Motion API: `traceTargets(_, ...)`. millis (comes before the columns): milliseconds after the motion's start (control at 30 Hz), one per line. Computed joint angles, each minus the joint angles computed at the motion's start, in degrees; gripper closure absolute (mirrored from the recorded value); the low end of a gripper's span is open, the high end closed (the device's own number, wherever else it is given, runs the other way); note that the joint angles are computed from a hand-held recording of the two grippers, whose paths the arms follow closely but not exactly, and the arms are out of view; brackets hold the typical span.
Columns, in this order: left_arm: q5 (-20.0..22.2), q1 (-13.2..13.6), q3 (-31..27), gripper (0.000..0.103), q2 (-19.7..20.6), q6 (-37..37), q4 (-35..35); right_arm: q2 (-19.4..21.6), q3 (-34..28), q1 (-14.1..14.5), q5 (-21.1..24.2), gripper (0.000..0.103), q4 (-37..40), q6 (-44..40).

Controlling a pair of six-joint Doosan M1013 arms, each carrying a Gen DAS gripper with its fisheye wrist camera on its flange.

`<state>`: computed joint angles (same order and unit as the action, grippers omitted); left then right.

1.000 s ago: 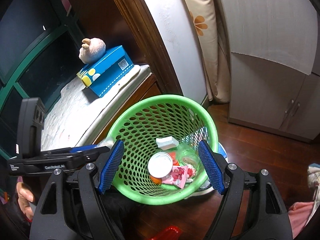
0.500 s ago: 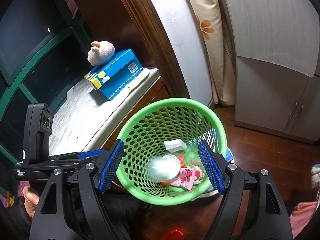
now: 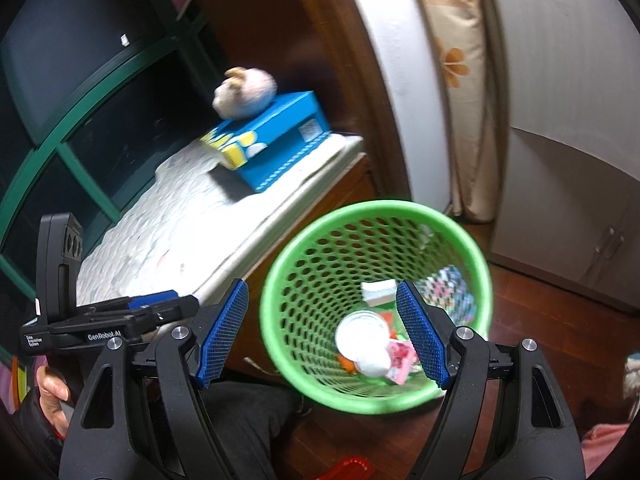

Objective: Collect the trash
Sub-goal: 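Carry lid and bowl over the green basket and open both grippers, then grasp the clear round plastic lid with the left gripper while the right gripper moves toward the clear tray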

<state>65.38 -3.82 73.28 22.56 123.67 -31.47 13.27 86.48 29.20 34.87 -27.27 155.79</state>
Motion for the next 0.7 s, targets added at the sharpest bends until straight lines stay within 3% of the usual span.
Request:
traceTargets(267,-8.50,4.87,0.69,0.033,-1.57,-6.37,6.38,4.54,-6.29,1.07,-0.75,0.027,8.88,-12.59)
traceTargets(300,-9.06,5.55,0.55,0.032,-1.51,-6.91,7.03,5.14,-7.10,1.16,-0.81,0.027,10.35,-14.44)
traceTargets(333,-9.96,6.22,0.43,0.023,-1.49,-7.86,7.93,5.73,-7.91,1.25,-0.79,0.027,11.75,-16.14)
traceTargets(400,-12.05,7.29,0.28,0.021,-1.42,-9.79,10.37,6.93,-9.59,1.41,-0.63,0.027,14.14,-19.16)
traceTargets(533,-12.86,9.99,-0.78,0.020,-0.50,-11.05,12.99,9.02,-12.57,1.81,-0.16,0.027,18.45,-24.60)
traceTargets(700,-12.84,12.21,-1.58,0.010,0.71,-11.29,15.46,11.28,-16.04,2.32,0.79,0.027,22.20,-29.82)
